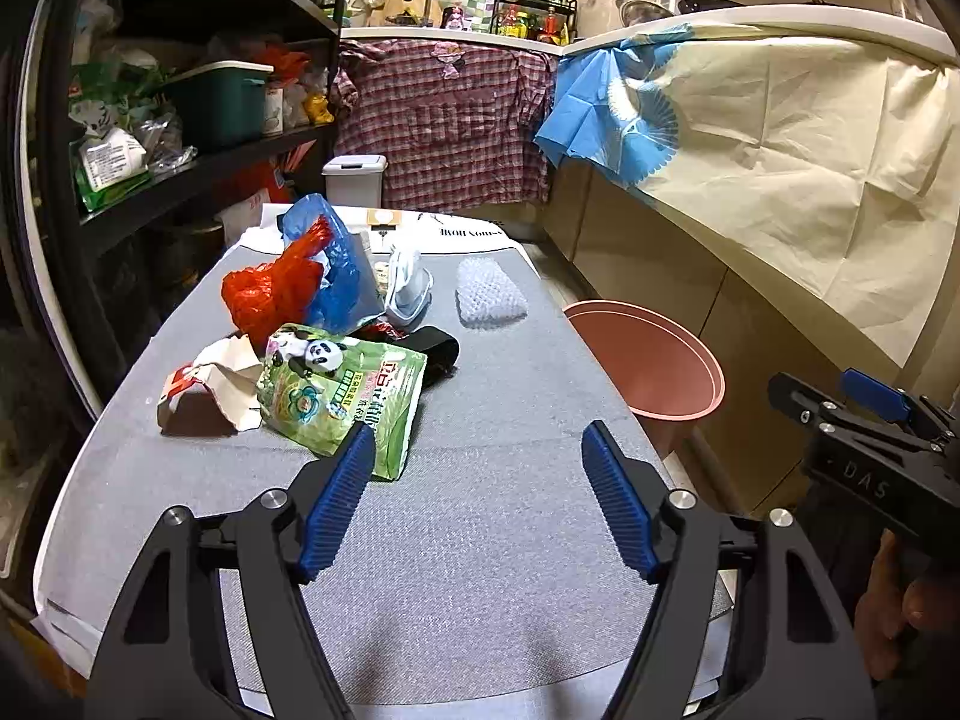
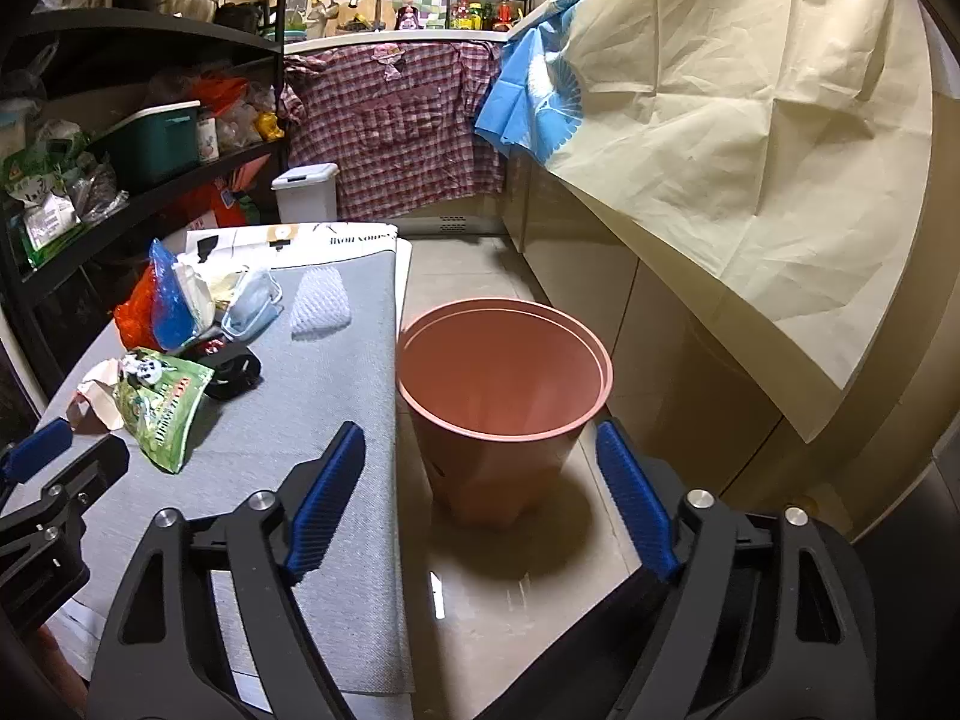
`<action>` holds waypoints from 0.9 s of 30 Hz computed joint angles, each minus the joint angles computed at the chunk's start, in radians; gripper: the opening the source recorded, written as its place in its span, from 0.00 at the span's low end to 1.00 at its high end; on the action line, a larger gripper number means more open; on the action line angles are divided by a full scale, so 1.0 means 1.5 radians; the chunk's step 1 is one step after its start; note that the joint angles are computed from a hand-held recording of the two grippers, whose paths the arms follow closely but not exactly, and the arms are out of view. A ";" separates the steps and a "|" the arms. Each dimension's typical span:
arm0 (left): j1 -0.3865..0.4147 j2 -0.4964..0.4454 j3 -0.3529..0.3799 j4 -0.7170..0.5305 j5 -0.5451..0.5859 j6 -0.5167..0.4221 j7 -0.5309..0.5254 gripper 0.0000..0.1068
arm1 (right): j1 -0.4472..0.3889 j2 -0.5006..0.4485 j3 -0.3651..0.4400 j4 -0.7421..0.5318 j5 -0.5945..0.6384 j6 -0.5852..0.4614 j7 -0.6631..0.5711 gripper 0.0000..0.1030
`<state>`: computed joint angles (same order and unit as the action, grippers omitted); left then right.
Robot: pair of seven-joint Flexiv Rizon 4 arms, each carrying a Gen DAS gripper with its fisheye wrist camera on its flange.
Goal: Collect trash
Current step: 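Reach the right gripper to the green panda snack bag and close on it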
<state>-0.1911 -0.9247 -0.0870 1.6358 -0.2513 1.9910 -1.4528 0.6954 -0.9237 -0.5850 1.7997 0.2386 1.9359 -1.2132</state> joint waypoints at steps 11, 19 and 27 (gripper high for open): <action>0.022 -0.010 0.001 -0.017 -0.013 -0.025 -0.017 0.55 | -0.120 0.031 0.164 -0.054 -0.089 -0.001 -0.023 0.33; 0.024 -0.029 0.023 -0.050 -0.038 -0.056 -0.027 0.40 | -0.221 -0.004 0.297 -0.171 -0.203 -0.053 0.007 0.26; 0.002 -0.061 0.089 -0.102 -0.087 -0.095 -0.037 0.39 | -0.350 -0.097 0.496 -0.345 -0.336 -0.169 0.020 0.27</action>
